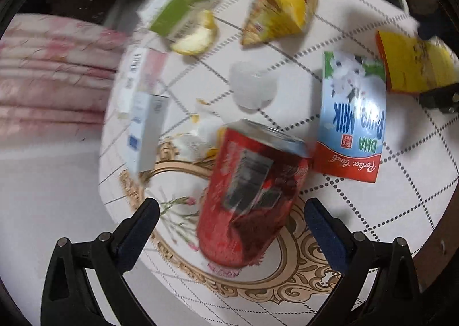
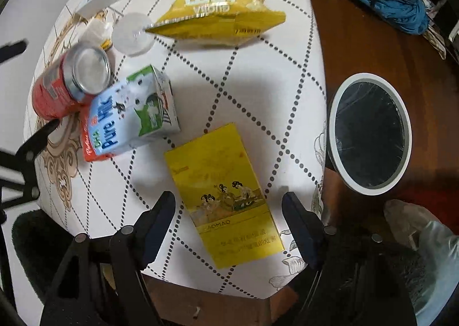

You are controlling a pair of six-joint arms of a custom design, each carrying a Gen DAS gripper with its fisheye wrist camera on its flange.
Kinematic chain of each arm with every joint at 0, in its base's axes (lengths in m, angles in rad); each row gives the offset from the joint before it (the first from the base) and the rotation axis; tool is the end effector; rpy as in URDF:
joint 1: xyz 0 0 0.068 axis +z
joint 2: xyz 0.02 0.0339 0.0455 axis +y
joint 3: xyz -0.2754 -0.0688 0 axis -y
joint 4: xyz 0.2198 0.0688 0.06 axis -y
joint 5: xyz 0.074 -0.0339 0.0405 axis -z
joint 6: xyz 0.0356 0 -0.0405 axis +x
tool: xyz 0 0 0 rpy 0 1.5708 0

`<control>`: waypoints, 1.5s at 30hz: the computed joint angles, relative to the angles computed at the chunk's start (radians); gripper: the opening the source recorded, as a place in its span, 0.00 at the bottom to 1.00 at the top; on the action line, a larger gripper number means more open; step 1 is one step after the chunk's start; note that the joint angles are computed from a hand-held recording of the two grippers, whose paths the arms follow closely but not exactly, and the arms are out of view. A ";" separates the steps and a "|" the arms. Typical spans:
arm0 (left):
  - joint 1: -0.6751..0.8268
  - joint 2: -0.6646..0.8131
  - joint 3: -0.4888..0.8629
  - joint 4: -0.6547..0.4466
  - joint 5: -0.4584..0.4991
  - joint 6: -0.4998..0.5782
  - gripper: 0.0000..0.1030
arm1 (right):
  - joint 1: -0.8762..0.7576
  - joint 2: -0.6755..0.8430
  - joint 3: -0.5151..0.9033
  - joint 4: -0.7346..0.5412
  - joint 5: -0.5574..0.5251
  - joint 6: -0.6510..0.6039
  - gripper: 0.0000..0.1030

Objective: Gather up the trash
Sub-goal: 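Grasp the red Coca-Cola can with the left tool while the right tool grasps the yellow cigarette box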

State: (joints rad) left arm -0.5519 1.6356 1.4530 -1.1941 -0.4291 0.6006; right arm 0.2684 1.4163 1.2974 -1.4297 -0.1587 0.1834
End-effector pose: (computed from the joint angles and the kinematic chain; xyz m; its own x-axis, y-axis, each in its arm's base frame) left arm 0.2508 -0.1370 0.3030 -0.4585 0.8858 0.0716 0.8092 0.3828 0.4458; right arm 0.1966 0.0599 0.3100 -0.9962 -0.0872 0.0070 -0.0850 0.9835 0.1594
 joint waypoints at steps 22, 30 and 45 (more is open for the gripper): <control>0.263 0.071 0.077 -0.239 0.344 -0.425 0.68 | 0.107 -0.007 -0.049 0.099 -0.051 0.154 0.62; 0.272 -0.007 -0.073 -0.107 0.318 -0.515 0.68 | 0.291 0.035 -0.009 0.084 0.118 0.224 0.68; 0.216 -0.345 -0.111 -0.222 0.289 -0.795 0.64 | 0.440 -0.132 -0.067 0.114 0.170 0.394 0.57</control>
